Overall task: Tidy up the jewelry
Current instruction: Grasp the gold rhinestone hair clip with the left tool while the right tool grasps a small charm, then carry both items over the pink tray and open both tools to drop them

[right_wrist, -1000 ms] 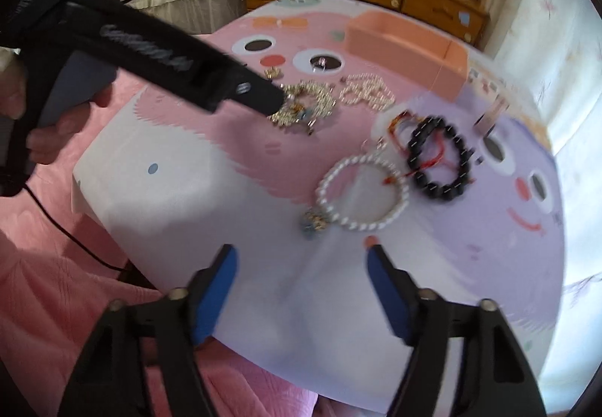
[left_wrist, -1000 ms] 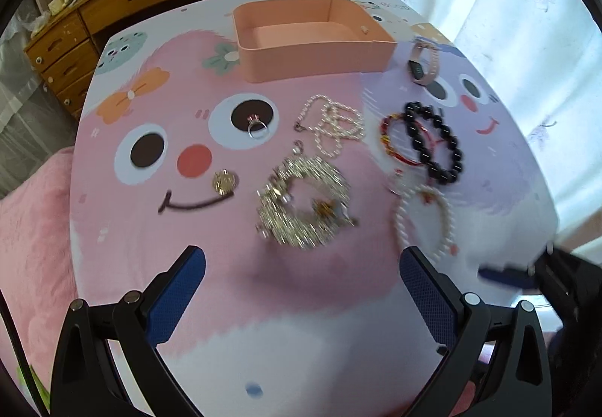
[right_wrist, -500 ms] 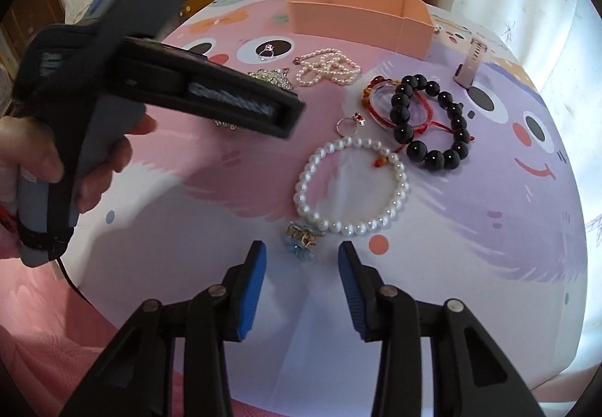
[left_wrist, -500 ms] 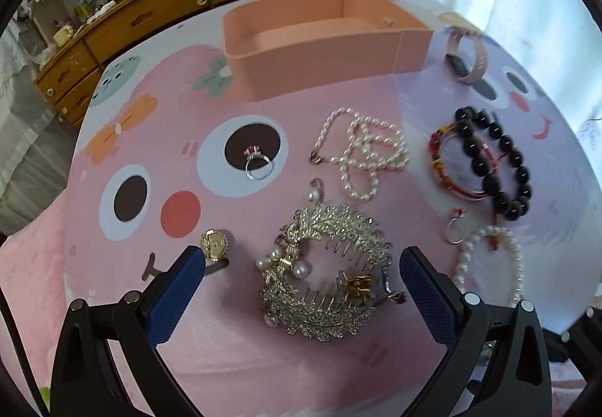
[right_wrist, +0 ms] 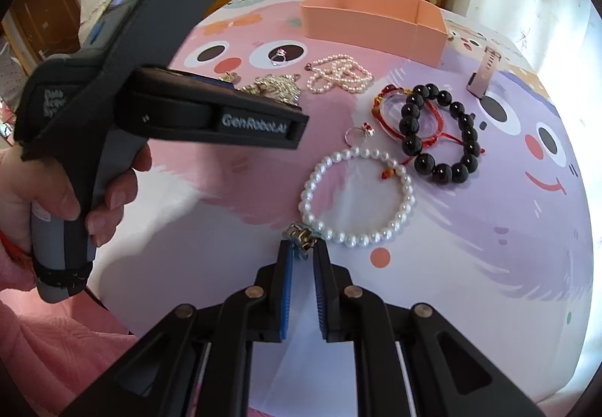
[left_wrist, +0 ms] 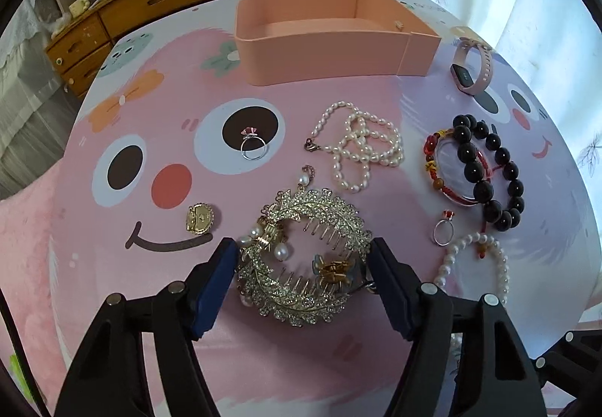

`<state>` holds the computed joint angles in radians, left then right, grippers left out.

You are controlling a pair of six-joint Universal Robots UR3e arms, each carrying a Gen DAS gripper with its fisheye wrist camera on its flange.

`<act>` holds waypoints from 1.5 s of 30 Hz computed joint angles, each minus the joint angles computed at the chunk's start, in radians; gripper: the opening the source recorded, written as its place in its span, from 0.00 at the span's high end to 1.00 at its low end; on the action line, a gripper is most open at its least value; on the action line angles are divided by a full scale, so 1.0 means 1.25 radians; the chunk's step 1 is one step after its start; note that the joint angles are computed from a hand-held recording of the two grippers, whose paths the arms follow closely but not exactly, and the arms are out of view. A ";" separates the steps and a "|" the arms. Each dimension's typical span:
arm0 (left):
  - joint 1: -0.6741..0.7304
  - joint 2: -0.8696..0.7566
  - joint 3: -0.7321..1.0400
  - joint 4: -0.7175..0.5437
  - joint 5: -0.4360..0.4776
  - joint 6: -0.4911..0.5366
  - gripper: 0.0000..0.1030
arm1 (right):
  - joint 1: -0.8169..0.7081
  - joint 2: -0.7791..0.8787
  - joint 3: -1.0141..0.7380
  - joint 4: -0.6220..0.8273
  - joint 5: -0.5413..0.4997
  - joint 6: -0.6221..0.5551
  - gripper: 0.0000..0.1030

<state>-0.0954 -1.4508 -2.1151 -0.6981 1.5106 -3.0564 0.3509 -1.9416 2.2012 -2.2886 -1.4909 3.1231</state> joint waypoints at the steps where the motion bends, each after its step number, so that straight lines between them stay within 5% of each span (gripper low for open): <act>1: 0.004 0.005 -0.004 0.000 -0.004 0.000 0.33 | -0.002 0.002 -0.002 0.001 0.007 -0.005 0.90; 8: 0.000 0.029 0.005 -0.010 -0.001 -0.013 0.33 | -0.034 -0.038 -0.003 0.033 0.070 -0.052 0.90; 18: 0.021 0.127 0.123 -0.176 -0.026 0.019 0.33 | -0.106 -0.064 -0.064 0.066 0.155 -0.105 0.90; 22: 0.032 0.134 0.188 -0.221 -0.041 0.002 0.33 | -0.137 -0.038 -0.089 -0.007 0.157 -0.104 0.90; 31: 0.047 0.021 0.291 -0.099 -0.081 -0.087 0.33 | -0.194 0.140 -0.196 -0.222 0.130 -0.106 0.89; 45: 0.039 -0.242 0.516 0.037 -0.102 -0.128 0.33 | -0.259 0.402 -0.416 -0.315 0.166 -0.026 0.89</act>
